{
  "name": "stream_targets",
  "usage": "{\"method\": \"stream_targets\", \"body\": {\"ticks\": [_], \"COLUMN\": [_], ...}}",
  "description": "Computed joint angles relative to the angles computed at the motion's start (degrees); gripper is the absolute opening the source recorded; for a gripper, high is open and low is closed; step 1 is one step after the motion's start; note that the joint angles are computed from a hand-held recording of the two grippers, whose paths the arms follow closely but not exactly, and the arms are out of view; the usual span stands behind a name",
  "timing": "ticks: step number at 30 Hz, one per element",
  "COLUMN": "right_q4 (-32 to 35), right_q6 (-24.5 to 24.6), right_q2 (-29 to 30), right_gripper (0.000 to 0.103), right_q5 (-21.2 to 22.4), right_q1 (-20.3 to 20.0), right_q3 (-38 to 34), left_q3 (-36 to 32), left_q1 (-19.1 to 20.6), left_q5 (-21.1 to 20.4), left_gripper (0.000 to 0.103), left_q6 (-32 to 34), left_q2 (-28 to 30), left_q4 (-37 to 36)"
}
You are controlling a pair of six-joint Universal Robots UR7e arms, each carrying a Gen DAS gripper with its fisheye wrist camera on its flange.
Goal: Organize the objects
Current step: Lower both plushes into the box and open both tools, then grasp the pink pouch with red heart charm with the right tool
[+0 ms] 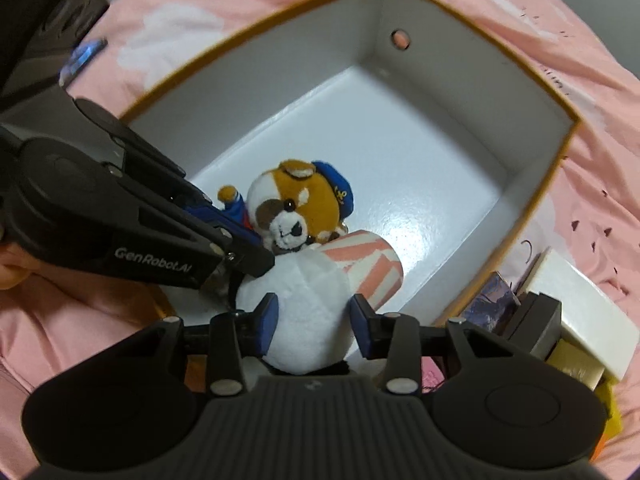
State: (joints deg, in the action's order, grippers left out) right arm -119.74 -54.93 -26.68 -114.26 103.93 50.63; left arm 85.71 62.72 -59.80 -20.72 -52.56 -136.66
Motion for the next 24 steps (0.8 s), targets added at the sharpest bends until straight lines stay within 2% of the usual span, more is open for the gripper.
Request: {"method": "stream_targets", "body": {"ticks": [5, 7, 9, 14, 21, 24], "right_q4": [-11.72, -16.56, -23.26, -35.80, -44.42, -46.79], "right_q6": [2.27, 4.11, 6.06, 10.36, 12.37, 11.18], "right_q2": [-8.18, -10.96, -13.98, -18.42, -18.22, -16.60], "right_gripper": [0.044, 0.054, 0.056, 0.058, 0.060, 0.060], "right_q5": [7.07, 9.17, 10.16, 8.15, 2.86, 1.64], "right_q1": [-1.15, -1.62, -2.05, -3.80, -5.15, -5.35], "right_q3": [11.69, 15.09, 19.96, 28.23, 33.49, 33.85], "left_q3": [2.99, 3.71, 4.34, 3.69, 1.53, 0.96], "left_q1": [-2.28, -3.25, -4.18, -6.29, -7.62, -8.00], "left_q5": [1.35, 1.15, 0.68, -0.60, 1.52, 3.35], "left_gripper": [0.019, 0.019, 0.019, 0.019, 0.019, 0.019], "left_q6": [6.21, 9.05, 11.69, 15.95, 15.73, 15.82], "left_q2": [-0.81, -0.92, -0.99, 1.24, 4.44, 5.42], "left_q4": [-7.54, -10.41, -12.91, -15.82, -12.99, -12.17]}}
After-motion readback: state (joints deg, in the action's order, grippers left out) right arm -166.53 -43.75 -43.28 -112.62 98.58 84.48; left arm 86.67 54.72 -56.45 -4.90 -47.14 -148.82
